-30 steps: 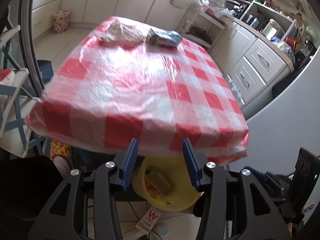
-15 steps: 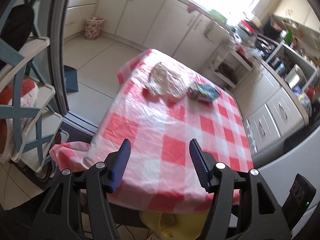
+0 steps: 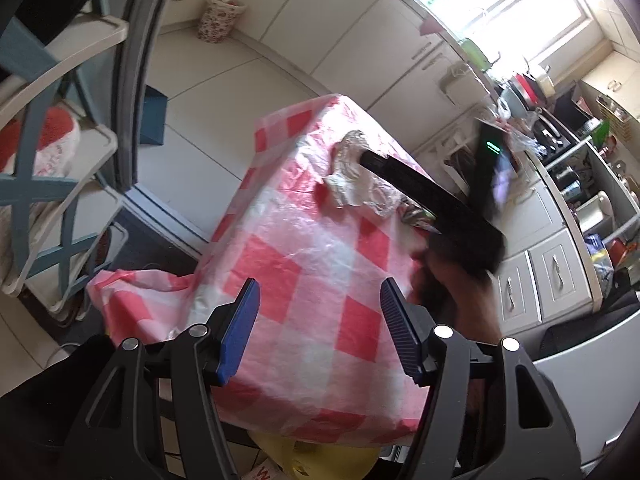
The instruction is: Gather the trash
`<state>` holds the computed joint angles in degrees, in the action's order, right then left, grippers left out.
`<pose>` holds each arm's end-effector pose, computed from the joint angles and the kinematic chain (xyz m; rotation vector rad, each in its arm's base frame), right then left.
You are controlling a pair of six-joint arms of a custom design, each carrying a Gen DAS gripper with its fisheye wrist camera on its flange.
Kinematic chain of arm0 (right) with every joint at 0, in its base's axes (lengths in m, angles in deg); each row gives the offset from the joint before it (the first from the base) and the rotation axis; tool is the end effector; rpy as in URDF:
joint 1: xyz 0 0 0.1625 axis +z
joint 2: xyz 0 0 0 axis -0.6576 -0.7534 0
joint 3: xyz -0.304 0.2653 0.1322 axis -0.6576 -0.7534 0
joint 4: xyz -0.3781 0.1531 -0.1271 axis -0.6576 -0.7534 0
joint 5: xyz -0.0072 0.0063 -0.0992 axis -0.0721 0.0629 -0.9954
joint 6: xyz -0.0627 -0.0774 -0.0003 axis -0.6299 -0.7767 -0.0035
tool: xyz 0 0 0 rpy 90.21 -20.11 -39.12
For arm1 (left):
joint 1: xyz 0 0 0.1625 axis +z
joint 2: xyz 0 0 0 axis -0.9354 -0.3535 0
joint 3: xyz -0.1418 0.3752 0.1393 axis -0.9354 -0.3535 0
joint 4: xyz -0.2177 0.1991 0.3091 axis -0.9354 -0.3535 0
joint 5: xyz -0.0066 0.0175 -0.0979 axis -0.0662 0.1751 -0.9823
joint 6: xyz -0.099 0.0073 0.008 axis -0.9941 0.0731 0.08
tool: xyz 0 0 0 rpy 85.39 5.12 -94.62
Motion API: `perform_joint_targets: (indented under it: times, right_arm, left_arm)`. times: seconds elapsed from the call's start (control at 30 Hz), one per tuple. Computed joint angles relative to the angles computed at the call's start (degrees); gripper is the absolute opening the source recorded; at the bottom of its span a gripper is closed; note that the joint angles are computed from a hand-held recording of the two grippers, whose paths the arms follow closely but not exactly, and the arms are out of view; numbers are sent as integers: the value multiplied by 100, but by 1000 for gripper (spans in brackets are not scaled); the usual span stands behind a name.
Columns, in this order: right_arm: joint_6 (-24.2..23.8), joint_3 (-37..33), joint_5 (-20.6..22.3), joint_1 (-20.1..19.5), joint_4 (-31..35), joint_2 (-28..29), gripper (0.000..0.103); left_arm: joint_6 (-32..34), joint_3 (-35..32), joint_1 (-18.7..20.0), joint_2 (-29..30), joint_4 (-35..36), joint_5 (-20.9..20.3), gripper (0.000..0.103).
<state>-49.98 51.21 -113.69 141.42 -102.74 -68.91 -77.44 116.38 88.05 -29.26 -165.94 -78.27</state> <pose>0.1889 -0.5359 0.5685 0.5746 -2.4691 0.7426 -0.6034 -0.4089 0.1526 -0.0348 2.8011 -0.8893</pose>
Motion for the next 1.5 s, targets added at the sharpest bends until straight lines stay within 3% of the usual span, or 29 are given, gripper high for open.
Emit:
perform_joint_targets:
  times: [0.07,0.17,0.23,0.3,0.4,0.57,0.63,0.67,0.7,0.8,0.93,1.0,1.17,1.3,1.4,1.43,1.5]
  right_arm:
    - [-23,-221,-131,-104,22,284,75]
    - [128,-360,13,-311,468,319,39]
    - [-46,-165,258,-400,523,63,28]
    - [-212,52,448,-430,774,-260,18]
    - [-429,356,602,-419,1198,-779,14]
    - [-594,664,891,-435,2208,-1593,16]
    - [-676,654,978,-475,2646,-1767,43]
    - [-760,679,1052,-495,2729,-1888,68]
    - [-903,741,1110,-500,2612,-2025,72]
    - [-859,639,1195,-589,2474,-2136,72]
    - [-468,479,1262,-930,1732,-2109,76]
    - [-76,323,1111,-1072,1264,-1947,79]
    - [368,-308,1256,-1428,453,-1340,83]
    - [768,-1011,1498,-1736,507,-692,84]
    - [1092,-1362,1909,-1979,678,-349,83]
    - [1129,-1406,1932,-2006,714,-293,83]
    - [1027,-1436,2016,-2042,819,-225,63]
  left_arm:
    - [160,-93,34,71,-28,-100,59]
    - [241,-134,79,112,-22,-238,59]
    - [160,-86,99,91,-23,-305,59]
    - [62,-33,118,68,-47,-348,59]
    - [12,-21,116,85,-29,-346,59]
    - [356,-142,103,256,-75,-515,61]
    - [446,-215,106,346,-38,-590,61]
    - [465,-268,105,403,18,-599,61]
    - [466,-305,107,444,63,-592,61]
    - [388,-440,124,583,232,-496,61]
    - [518,-636,168,789,163,-354,61]
    - [672,-801,211,946,160,-372,61]
    - [907,-1265,312,1346,350,-523,61]
    - [954,-1418,364,1505,397,-544,61]
    - [1065,-1519,360,1582,480,-454,61]
    - [1101,-1543,364,1605,476,-439,61]
    - [1197,-1599,378,1655,456,-463,57]
